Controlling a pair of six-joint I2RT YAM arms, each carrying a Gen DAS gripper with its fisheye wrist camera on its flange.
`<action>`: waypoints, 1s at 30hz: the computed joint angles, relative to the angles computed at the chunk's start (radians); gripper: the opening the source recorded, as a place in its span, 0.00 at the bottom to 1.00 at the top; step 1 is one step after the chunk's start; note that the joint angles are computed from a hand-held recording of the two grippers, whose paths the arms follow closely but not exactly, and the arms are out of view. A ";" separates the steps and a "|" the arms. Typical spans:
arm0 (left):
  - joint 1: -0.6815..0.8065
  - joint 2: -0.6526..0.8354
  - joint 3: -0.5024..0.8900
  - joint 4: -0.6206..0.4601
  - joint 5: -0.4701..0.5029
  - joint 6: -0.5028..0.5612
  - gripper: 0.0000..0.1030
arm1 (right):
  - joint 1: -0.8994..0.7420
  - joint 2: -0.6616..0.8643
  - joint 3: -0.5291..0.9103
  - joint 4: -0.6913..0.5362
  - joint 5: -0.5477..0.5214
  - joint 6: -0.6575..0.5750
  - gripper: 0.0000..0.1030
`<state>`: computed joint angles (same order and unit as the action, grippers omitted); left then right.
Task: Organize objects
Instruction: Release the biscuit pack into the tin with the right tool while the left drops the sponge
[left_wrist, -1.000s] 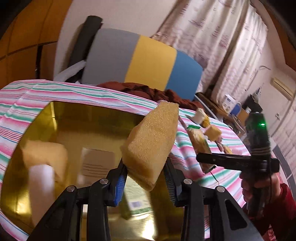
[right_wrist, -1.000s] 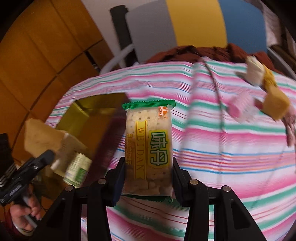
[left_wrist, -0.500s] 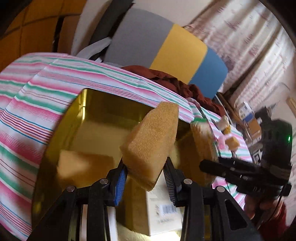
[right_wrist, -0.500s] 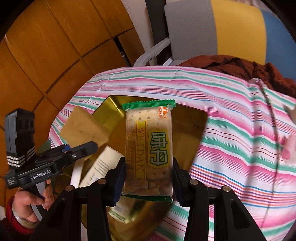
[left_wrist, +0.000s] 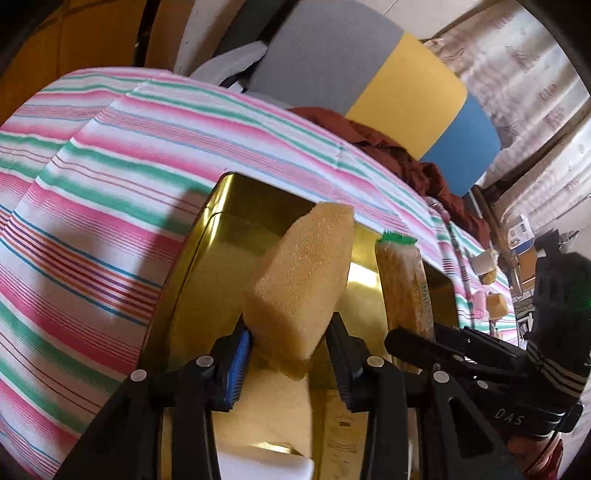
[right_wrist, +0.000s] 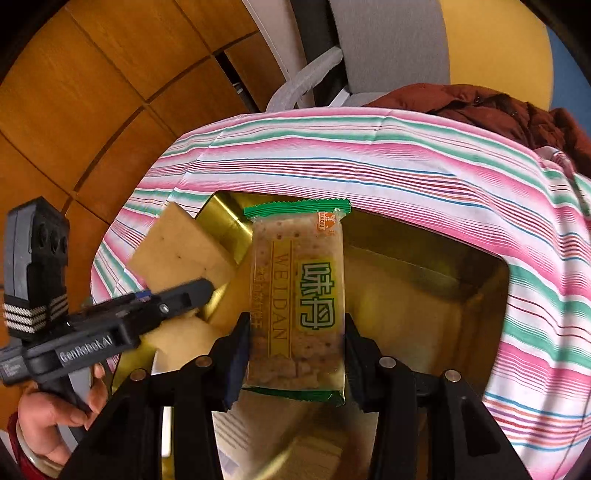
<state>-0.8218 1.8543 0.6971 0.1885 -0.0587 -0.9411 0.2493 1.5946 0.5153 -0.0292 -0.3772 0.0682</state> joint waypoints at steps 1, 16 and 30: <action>0.006 0.010 0.013 -0.022 0.009 0.007 0.46 | 0.011 0.018 0.013 0.007 0.003 0.013 0.45; -0.124 -0.189 -0.117 -0.073 -0.315 -0.199 0.73 | 0.030 -0.047 -0.033 0.047 -0.022 0.042 0.58; -0.359 -0.175 -0.081 -0.149 -0.494 -0.386 0.73 | 0.029 -0.404 -0.170 -0.084 0.070 -0.028 0.61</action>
